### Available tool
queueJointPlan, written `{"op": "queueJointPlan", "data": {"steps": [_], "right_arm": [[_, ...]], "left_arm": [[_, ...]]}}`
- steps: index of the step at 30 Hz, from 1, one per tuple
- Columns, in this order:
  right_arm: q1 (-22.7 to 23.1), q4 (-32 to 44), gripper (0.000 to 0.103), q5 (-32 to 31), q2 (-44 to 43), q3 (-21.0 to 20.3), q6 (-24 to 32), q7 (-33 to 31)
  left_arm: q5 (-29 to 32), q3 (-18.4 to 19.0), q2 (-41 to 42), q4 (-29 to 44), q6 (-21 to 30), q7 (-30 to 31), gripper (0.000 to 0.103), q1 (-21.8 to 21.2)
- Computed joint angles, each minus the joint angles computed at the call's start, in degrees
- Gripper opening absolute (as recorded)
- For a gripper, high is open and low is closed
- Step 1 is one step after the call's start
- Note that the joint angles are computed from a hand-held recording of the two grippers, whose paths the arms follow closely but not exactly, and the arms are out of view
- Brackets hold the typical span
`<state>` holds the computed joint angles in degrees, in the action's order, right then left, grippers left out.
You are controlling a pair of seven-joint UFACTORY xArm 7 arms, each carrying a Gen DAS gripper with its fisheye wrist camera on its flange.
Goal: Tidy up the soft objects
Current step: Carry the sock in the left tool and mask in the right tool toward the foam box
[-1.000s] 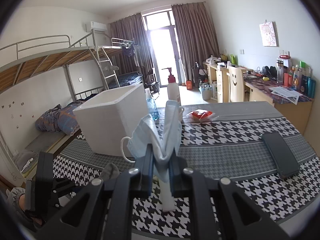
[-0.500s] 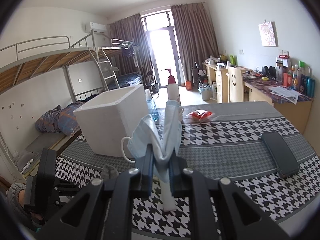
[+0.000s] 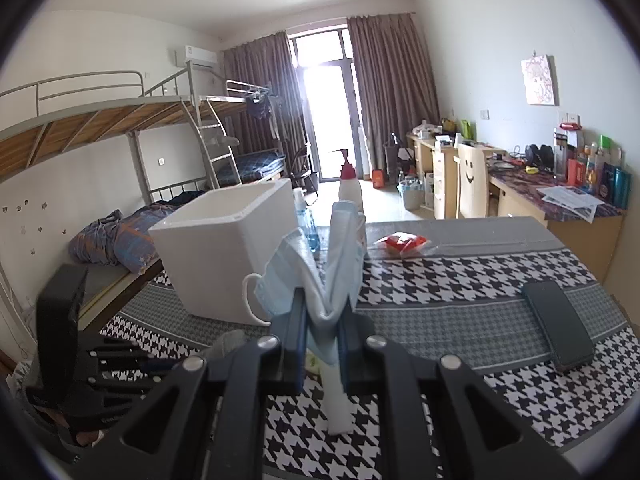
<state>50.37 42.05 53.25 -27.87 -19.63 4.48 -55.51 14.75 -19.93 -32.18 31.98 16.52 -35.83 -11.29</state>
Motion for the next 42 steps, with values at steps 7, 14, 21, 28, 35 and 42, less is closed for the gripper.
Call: {"op": "queueJointPlan", "data": {"steps": [7,14,21,28,35,42], "right_arm": [[1.8,1.2,0.016,0.8,0.3,-1.1,-0.9,-1.5],[2.6,2.2,0.016,-0.3,0.8,-1.3,-2.1,-1.3],[5.2,2.6,0.016,-2.4,0.7,-3.5,-3.7,0.1],[7.5,2.7,0.016,-7.0,0.3,-5.7,-4.9,3.5],[11.5,3.8,0.016,-11.3,0.3,-9.6,-6.4,6.6],[12.8,4.5,0.016,-16.3,0.7,-11.1,-7.3,10.6]], "left_arm": [[0.4,0.0,-0.5,2.6,-1.2,0.7,0.011,0.8],[1.3,-1.0,-0.6,5.2,-1.7,1.2,0.011,2.1],[1.6,-1.3,-0.5,6.8,-2.6,1.2,0.011,3.3],[3.1,-2.8,0.6,9.8,-3.1,0.7,0.011,5.8],[5.1,-3.4,2.1,13.3,-3.2,0.6,0.011,7.8],[6.2,-3.6,2.8,15.1,-3.9,0.5,0.011,9.0]]}}
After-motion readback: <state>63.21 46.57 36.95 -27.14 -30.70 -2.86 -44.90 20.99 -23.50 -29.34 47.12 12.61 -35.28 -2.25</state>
